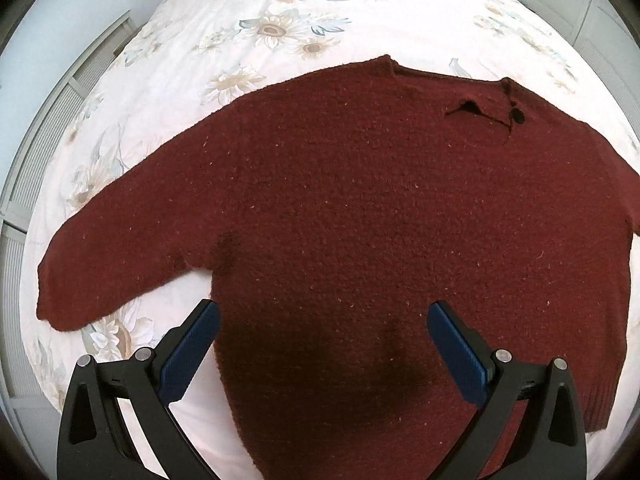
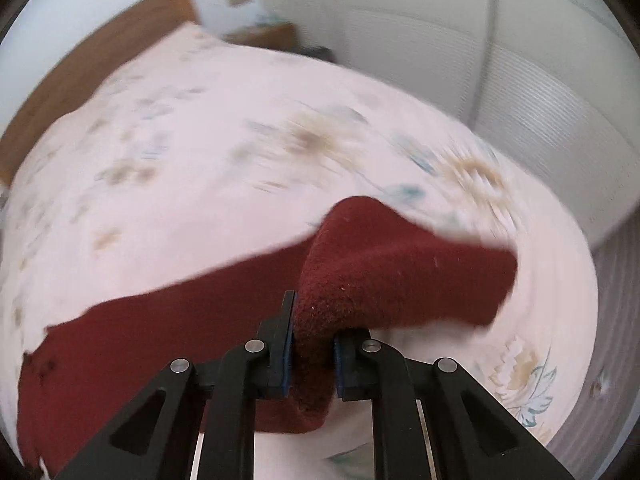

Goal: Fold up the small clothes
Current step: 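Grasp the sweater sleeve cuff with the right gripper and lift it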

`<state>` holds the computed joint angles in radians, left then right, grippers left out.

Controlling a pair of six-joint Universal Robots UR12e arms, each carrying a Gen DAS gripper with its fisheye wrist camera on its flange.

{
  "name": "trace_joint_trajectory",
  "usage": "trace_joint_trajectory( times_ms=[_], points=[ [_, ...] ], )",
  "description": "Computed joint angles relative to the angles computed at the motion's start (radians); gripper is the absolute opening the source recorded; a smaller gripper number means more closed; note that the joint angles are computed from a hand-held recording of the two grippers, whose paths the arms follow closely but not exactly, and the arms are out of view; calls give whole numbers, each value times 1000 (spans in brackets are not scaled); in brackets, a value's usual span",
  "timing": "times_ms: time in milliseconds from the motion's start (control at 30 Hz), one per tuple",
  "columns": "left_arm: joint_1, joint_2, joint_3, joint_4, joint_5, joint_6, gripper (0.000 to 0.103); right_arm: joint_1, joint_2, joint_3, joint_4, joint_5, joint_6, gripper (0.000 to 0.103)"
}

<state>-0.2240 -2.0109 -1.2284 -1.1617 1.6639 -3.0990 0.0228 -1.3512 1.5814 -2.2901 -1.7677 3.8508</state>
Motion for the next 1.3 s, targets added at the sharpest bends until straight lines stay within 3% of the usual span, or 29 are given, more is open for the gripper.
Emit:
trace_joint_trajectory(
  times_ms=[167,467,767,1000,1200,1267,1300],
  points=[
    [6,7,-4,11,-8,5,102,47,44,-112,-24,18,-93,15],
    [32,30,-31,63,-70,-30,102,162,190,-392,-4,91,-243,15],
    [37,39,-50,101,-71,-48,102,253,383,-657,116,234,-308,15],
    [46,40,-64,101,-71,-43,102,291,454,-676,277,279,-316,15],
    [53,45,-73,86,-68,-27,102,295,446,-610,303,313,-308,19],
    [54,45,-75,87,-60,-20,102,295,446,-614,316,303,-306,28],
    [54,46,-76,90,-57,-18,102,299,449,-627,333,279,-309,41]
  ],
)
